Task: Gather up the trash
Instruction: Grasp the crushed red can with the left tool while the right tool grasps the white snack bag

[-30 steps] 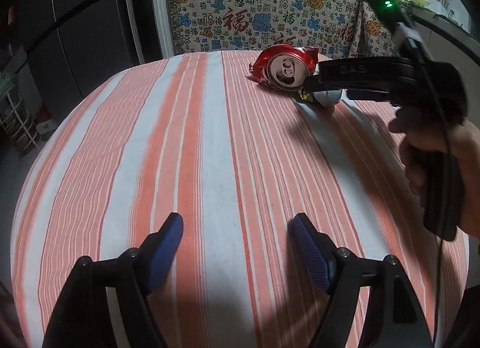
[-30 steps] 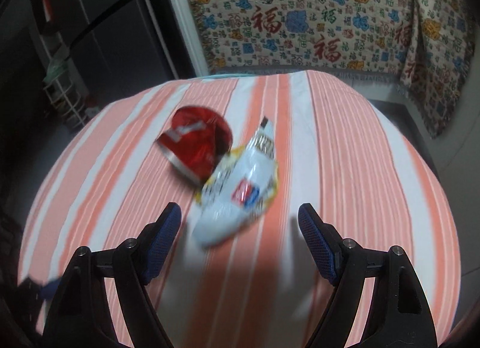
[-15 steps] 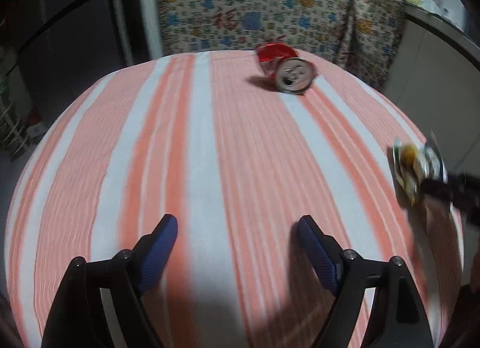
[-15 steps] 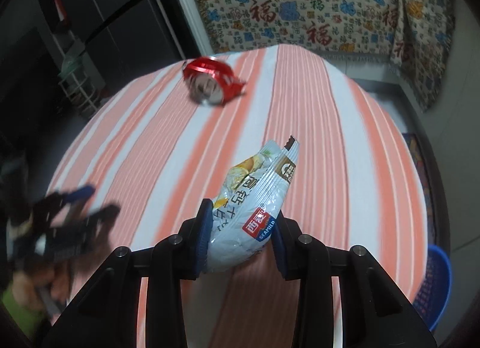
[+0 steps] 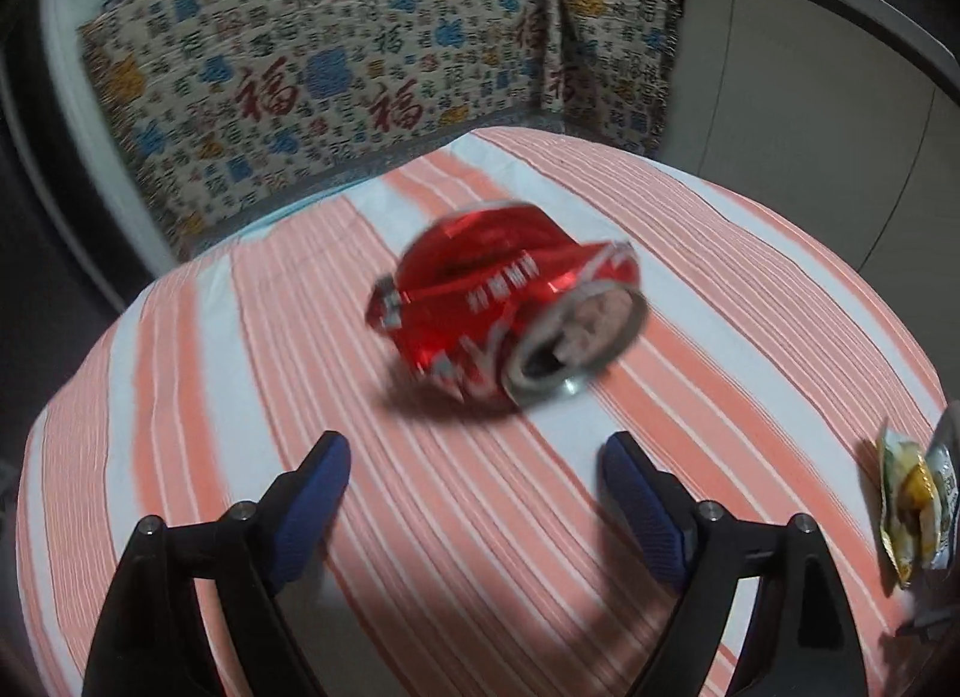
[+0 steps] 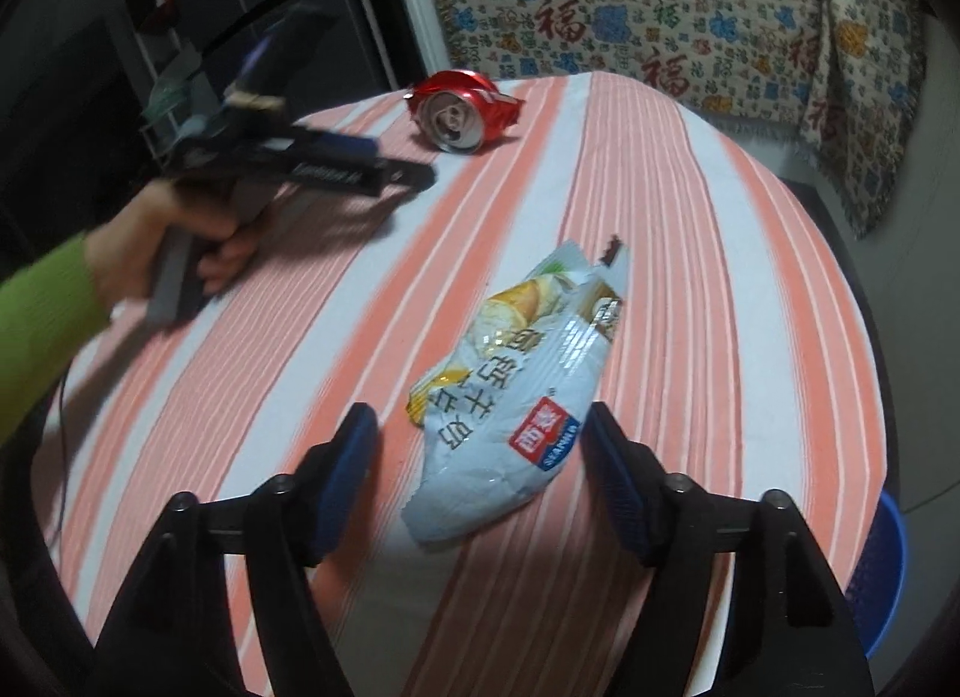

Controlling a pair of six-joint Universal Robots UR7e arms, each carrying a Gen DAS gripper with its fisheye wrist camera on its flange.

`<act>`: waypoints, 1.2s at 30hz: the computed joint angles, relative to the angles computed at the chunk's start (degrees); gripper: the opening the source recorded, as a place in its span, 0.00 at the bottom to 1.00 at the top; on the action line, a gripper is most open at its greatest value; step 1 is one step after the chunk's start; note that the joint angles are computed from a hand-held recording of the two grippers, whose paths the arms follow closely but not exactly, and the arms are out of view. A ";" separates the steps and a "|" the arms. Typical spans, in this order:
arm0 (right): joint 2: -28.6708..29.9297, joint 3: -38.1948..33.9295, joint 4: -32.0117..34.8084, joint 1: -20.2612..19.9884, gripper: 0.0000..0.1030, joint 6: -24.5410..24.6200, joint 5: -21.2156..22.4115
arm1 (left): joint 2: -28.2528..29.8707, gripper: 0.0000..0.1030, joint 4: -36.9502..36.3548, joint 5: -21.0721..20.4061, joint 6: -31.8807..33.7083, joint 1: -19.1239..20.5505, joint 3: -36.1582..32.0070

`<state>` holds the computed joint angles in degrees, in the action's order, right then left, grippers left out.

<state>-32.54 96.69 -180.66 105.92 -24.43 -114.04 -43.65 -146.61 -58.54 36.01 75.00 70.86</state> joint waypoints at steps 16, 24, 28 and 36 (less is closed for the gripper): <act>3.06 -2.02 -0.12 1.75 0.93 -4.78 -5.34 | 5.73 0.77 13.21 -13.13 10.94 1.90 -13.64; 2.85 -1.77 -0.23 1.54 0.93 -4.42 -4.38 | -1.35 0.77 1.95 -12.56 1.04 0.64 0.76; 0.99 -0.01 -1.39 0.26 0.92 -0.92 -1.16 | -8.28 0.78 -6.67 -0.78 -9.59 -2.67 15.67; -1.03 0.70 -2.36 -0.74 0.80 4.78 -1.61 | -18.72 0.78 -16.51 11.22 -15.66 -9.25 38.49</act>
<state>-33.57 97.40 -183.01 105.19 -19.65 -115.64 -62.36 -163.12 -47.32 20.35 65.74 109.35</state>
